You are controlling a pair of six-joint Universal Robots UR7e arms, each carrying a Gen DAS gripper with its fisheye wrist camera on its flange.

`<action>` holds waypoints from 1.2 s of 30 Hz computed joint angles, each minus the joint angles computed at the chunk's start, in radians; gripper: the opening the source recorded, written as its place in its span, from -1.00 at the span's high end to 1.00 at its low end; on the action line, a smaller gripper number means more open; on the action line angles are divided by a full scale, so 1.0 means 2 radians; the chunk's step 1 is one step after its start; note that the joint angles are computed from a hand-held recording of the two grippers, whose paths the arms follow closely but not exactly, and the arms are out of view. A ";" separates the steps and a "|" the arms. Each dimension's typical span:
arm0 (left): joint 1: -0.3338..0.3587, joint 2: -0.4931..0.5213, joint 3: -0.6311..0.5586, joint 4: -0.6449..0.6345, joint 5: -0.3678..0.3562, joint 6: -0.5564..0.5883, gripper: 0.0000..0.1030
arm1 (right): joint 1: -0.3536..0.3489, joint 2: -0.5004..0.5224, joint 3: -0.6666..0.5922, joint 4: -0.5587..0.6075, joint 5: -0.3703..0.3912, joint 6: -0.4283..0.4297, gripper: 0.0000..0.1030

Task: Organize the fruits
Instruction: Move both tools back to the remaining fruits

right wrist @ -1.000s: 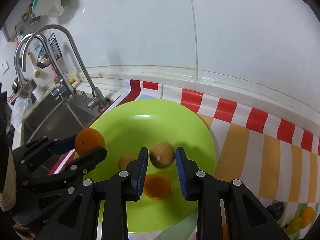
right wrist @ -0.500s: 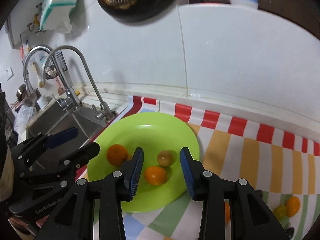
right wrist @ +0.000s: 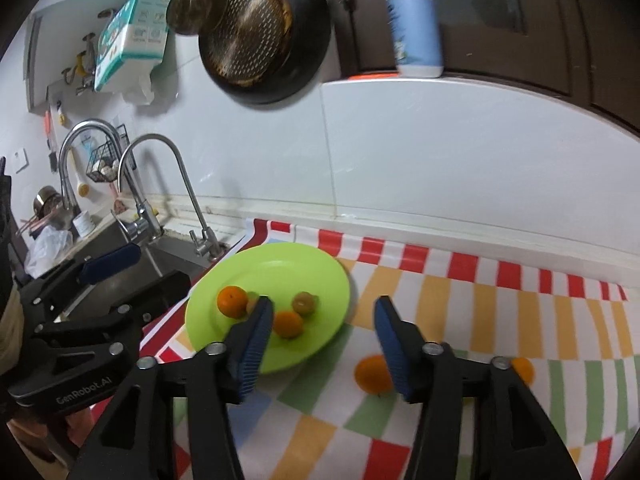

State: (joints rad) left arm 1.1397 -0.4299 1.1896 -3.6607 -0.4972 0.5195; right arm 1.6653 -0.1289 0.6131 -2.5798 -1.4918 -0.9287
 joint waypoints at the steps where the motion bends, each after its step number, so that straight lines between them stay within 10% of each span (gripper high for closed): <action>1: -0.001 0.002 0.000 0.001 -0.002 0.000 -0.39 | -0.002 -0.007 0.010 -0.007 0.000 0.001 -0.10; 18: -0.007 0.041 -0.029 0.091 -0.025 -0.054 -0.48 | -0.034 -0.061 0.109 -0.153 -0.055 0.021 -0.10; 36: 0.017 0.079 -0.091 0.161 -0.040 -0.060 -0.48 | -0.044 -0.003 0.016 -0.137 -0.137 0.054 -0.10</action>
